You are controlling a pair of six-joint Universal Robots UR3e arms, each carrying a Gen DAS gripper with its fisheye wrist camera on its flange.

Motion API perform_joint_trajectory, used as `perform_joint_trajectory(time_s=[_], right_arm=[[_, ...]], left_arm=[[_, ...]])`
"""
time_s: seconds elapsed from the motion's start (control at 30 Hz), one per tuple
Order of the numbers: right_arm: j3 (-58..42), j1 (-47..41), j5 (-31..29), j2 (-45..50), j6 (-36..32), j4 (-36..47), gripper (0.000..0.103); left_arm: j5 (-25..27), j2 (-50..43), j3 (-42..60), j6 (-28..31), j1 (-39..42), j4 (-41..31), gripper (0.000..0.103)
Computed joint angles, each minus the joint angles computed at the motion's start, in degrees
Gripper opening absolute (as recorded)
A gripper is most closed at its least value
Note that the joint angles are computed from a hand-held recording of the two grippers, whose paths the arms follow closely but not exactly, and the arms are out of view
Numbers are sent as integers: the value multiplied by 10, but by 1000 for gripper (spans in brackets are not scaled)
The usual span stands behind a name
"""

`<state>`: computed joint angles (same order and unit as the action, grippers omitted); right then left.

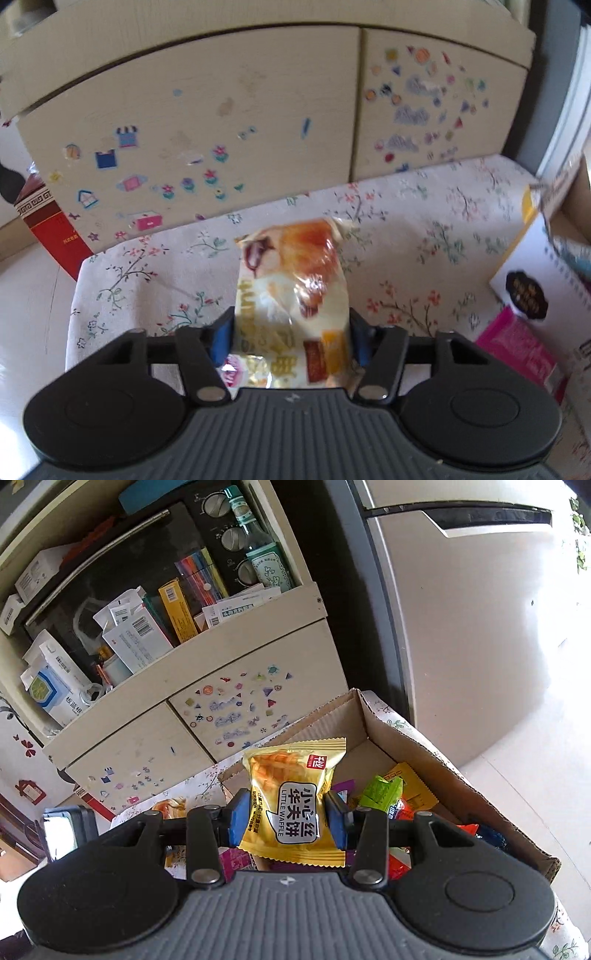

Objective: Organize snacks
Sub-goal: 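Carry the croissant bag and yellow packet into the cardboard box and open both grippers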

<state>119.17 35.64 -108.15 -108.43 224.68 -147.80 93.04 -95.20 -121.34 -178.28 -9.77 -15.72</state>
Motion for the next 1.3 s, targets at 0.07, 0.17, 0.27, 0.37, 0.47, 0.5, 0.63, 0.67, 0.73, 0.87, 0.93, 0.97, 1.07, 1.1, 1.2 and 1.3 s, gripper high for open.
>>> perform_joint_trajectory(time_s=[0.07, 0.17, 0.27, 0.37, 0.47, 0.5, 0.63, 0.67, 0.73, 0.87, 0.93, 0.97, 1.07, 1.1, 1.2, 1.3], right_arm=[[1, -5, 6, -3, 7, 3, 50], [7, -15, 14, -14, 16, 7, 50], [12, -19, 12, -23, 28, 10, 50], [12, -16, -4, -28, 34, 13, 50], [16, -19, -11, -37, 43, 13, 50], [16, -17, -18, -38, 46, 15, 51], [17, -13, -42, -42, 60, 26, 51], [19, -15, -42, -44, 65, 29, 52], [19, -14, -51, -45, 76, 37, 53], [15, -10, -62, -46, 80, 44, 61], [16, -8, -62, -46, 75, 34, 63], [17, -9, -57, -46, 69, 27, 63], [18, -9, -40, -40, 53, 11, 63], [18, -9, -35, -37, 48, 5, 63], [20, -9, -9, -30, 22, -21, 65], [26, -16, 39, -25, -2, -45, 68]], left_arm=[[-4, 4, -4, -9, -1, 4, 52], [-23, 26, -6, -42, 4, 2, 51], [-34, 45, 9, -44, -14, -3, 51], [-61, 66, 31, -52, -39, -12, 51], [-71, 69, 59, -54, -80, -12, 51], [-77, 68, 68, -57, -93, -12, 51], [-91, 54, 100, -73, -142, -8, 52], [-93, 46, 103, -77, -156, -2, 53], [-106, 31, 104, -76, -180, 8, 62], [-119, 16, 108, -79, -207, 8, 83], [-131, 29, 104, -77, -199, 5, 83], [-129, 39, 105, -77, -196, 0, 85], [-107, 71, 96, -72, -188, -6, 90], [-102, 85, 90, -67, -181, -12, 90], [-96, 135, 67, -57, -155, -45, 91], [-95, 194, 38, -49, -121, -100, 92]])
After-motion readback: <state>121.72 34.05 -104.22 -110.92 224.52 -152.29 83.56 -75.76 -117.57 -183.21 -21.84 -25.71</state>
